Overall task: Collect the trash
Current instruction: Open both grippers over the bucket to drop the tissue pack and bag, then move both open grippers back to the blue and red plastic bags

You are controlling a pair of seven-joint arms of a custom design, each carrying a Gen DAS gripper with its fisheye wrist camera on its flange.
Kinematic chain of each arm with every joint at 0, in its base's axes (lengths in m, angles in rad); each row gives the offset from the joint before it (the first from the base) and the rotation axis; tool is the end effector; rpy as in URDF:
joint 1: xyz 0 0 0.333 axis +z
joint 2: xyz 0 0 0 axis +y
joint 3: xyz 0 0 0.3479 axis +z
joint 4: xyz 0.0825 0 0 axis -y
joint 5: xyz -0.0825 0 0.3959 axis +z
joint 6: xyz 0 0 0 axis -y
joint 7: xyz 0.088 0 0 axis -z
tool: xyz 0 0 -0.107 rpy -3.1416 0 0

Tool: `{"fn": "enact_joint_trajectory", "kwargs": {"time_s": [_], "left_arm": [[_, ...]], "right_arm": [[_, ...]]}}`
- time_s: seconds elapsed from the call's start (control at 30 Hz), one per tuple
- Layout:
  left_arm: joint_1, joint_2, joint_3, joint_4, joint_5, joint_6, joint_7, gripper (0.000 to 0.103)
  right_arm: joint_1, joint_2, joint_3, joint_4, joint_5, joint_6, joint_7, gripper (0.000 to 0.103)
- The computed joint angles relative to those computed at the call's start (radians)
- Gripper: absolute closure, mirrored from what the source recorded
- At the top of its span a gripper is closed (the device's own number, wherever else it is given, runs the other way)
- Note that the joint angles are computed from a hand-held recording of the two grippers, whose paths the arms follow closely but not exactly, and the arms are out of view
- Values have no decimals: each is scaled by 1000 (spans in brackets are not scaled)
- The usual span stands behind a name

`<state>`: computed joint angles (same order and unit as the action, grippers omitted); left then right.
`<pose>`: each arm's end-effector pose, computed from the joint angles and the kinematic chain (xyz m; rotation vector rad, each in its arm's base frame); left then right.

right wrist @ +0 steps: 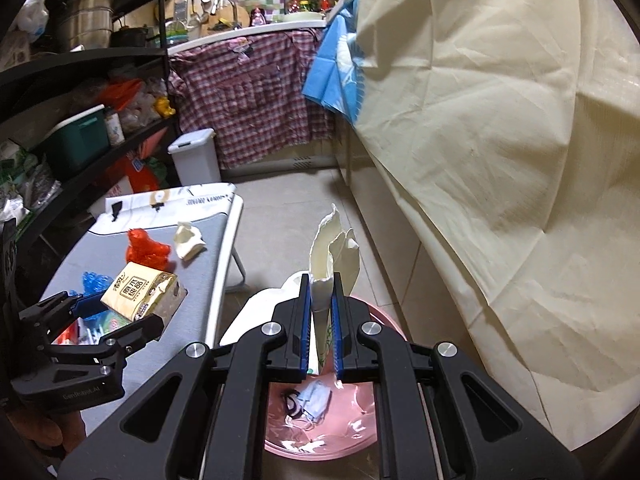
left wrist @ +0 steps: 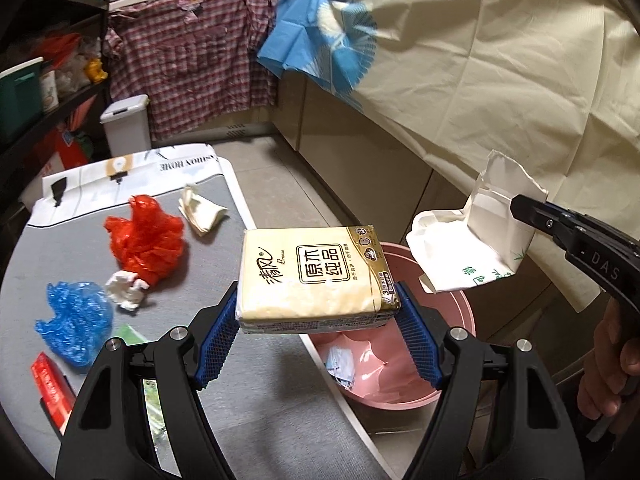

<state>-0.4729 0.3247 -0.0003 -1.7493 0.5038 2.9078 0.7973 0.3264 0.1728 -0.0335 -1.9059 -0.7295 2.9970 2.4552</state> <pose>0.6191 -0.3499 0.5044 -1.6527 1.9025 -1.0072 0.6145 0.2367 0.5299 -1.6815 1.5421 -0.7243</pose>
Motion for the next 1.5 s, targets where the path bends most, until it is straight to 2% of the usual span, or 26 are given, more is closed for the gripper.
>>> {"fn": "enact_joint_trajectory", "kwargs": {"time_s": [0.07, 0.27, 0.4, 0.47, 0.53, 0.83, 1.03, 1.27, 1.37, 1.5], "left_arm": [[13, 17, -21, 20, -32, -9, 30, 31], [-6, 63, -23, 81, -68, -28, 76, 31], [3, 90, -45, 117, -125, -42, 133, 30], [13, 99, -61, 133, -165, -53, 169, 30], [11, 103, -62, 139, -192, -51, 185, 30], [-20, 79, -23, 106, -199, -14, 183, 30], [-41, 51, 6, 73, -167, 22, 148, 30], [-62, 3, 49, 12, -89, 58, 75, 30], [-59, -29, 64, -26, -44, 72, 33, 30], [-55, -82, 94, -85, 54, 88, -69, 30]], "right_arm": [[0, 4, 0, 5, 3, -9, -3, 94], [6, 7, -7, 12, -38, -46, 24, 94], [1, 10, -3, 16, -38, -62, 26, 90], [-6, 13, 6, 20, -14, -74, 6, 85], [-5, 14, 5, 22, -9, -82, 10, 67], [-2, 13, -5, 23, -42, -66, 40, 65], [5, 8, -13, 17, -80, -40, 76, 65], [32, -6, -42, 19, -263, 18, 234, 65], [39, -7, -43, 28, -343, 32, 294, 65], [34, -4, -25, 36, -363, 48, 306, 65]]}}
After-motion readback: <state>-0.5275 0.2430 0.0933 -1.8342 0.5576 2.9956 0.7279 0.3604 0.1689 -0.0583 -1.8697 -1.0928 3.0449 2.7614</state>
